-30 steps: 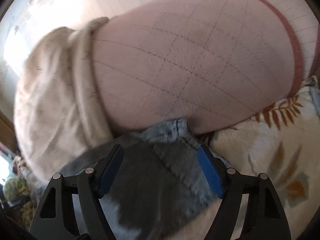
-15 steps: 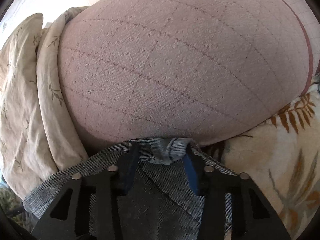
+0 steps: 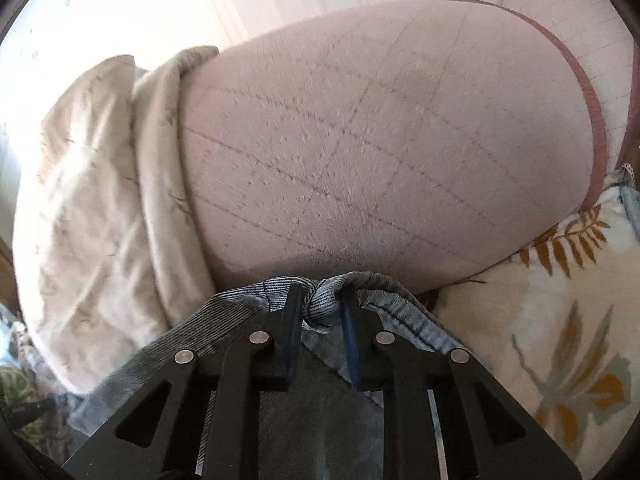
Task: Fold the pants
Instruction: 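Lift the waistband with both grippers and lay the jeans flat, smoothing them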
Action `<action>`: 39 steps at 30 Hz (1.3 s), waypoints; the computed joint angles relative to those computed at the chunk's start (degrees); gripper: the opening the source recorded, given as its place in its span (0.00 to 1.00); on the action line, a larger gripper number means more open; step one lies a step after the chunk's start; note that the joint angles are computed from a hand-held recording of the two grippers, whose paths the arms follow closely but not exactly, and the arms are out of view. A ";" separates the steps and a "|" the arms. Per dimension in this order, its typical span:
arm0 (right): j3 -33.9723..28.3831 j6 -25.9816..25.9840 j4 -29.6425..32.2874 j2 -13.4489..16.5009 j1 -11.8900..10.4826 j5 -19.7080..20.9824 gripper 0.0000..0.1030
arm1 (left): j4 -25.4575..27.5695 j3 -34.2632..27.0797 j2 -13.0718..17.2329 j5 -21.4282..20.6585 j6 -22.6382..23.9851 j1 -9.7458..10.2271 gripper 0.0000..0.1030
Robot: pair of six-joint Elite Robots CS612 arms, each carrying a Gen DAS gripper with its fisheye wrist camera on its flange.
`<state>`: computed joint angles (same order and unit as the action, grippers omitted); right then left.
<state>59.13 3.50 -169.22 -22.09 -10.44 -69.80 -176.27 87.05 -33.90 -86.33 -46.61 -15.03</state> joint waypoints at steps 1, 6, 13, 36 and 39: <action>1.72 -0.05 -0.39 -1.33 -0.34 0.62 0.17 | -1.35 0.82 -0.50 0.06 0.11 -0.16 0.11; 8.85 0.47 -3.36 -6.20 -1.66 2.89 0.17 | -6.79 4.39 -3.37 -0.06 0.58 -1.70 0.11; 19.75 0.36 -8.01 -13.59 -4.43 5.72 0.17 | -13.13 9.95 -7.77 0.67 1.13 -4.06 0.11; 50.90 -12.69 -10.76 -24.21 -17.92 12.70 0.17 | -29.39 37.72 -14.34 6.68 -6.35 -15.94 0.11; 51.93 -16.92 -5.13 -24.70 -18.29 9.19 0.25 | -28.24 38.66 -14.15 7.40 -7.93 -16.76 0.13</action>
